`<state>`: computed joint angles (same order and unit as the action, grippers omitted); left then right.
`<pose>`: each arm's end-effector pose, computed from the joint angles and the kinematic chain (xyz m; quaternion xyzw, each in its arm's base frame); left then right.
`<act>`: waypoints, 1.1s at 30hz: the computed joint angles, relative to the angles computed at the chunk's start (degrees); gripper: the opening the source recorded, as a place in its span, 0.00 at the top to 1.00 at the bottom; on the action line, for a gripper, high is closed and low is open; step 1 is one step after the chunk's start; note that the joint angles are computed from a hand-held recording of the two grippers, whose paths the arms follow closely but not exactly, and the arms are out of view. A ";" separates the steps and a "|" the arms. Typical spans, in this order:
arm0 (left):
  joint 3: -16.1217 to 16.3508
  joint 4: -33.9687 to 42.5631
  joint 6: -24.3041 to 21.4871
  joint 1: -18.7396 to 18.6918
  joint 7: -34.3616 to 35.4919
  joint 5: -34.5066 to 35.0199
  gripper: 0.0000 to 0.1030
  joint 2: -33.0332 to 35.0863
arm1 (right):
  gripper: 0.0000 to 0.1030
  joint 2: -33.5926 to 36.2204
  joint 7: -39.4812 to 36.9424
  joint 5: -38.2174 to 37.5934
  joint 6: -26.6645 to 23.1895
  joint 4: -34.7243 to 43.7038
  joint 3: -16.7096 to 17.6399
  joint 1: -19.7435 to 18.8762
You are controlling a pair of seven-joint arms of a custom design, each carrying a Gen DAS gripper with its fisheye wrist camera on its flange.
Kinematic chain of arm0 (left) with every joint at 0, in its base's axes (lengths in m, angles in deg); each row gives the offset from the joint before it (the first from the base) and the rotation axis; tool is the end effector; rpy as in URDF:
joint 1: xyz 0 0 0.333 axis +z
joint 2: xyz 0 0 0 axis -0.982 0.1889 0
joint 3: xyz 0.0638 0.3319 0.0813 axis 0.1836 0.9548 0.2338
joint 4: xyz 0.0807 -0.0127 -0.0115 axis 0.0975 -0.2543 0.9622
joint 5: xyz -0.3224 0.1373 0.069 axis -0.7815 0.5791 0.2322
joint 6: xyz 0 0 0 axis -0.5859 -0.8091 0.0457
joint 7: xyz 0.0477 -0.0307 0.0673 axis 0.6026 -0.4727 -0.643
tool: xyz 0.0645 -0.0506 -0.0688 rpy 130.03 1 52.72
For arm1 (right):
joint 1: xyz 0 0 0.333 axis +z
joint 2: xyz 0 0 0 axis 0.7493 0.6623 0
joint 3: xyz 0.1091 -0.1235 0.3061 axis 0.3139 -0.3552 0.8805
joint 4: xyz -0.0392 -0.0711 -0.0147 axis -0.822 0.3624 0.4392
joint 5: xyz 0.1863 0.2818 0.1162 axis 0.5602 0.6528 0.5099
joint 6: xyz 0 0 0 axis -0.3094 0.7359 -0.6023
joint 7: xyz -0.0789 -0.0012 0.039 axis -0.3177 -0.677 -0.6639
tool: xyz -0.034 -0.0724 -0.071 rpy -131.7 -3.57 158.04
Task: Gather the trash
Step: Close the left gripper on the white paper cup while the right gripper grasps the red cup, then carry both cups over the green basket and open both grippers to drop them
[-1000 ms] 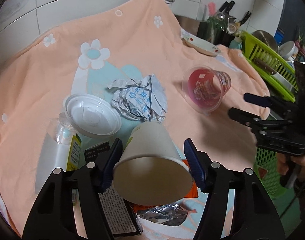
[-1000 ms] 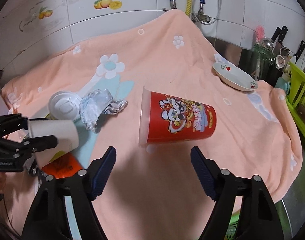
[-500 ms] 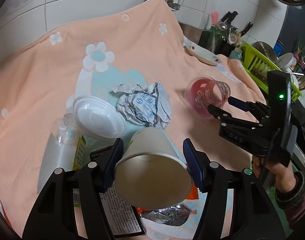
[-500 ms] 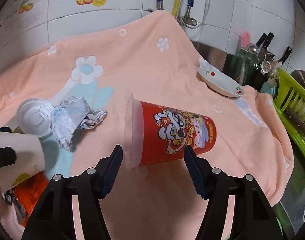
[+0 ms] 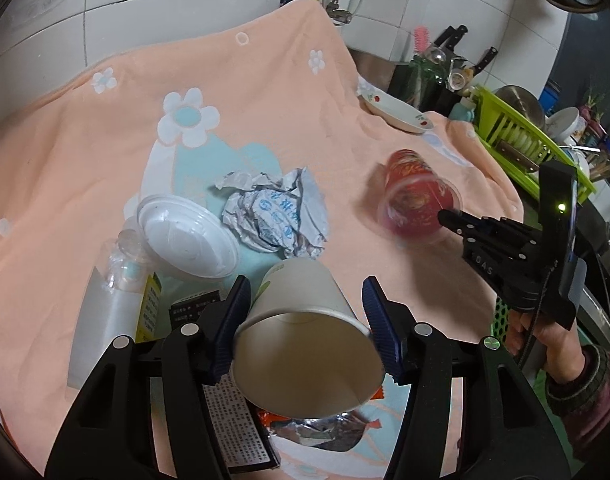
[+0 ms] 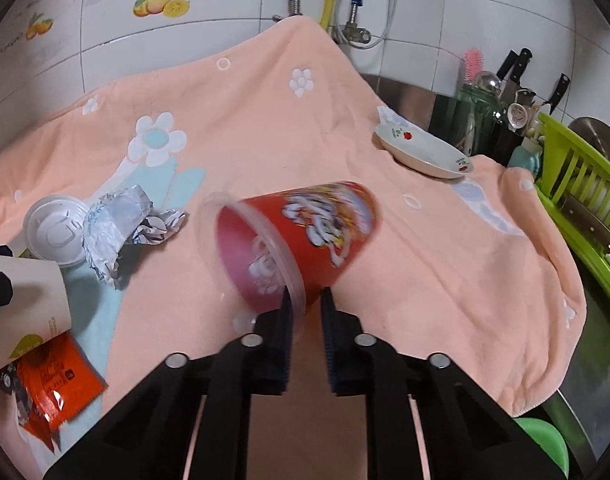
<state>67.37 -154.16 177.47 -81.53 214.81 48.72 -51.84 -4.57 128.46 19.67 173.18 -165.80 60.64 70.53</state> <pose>0.6799 -0.1580 0.4984 -0.4758 0.7989 -0.3544 0.0992 0.6421 0.2147 0.4467 -0.5978 0.6894 -0.3332 0.2372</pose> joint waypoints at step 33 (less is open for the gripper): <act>-4.58 -6.10 -2.04 -4.26 10.76 -11.94 0.45 -5.72 | 0.95 -32.37 20.93 -22.52 -7.59 -34.26 11.54 -8.41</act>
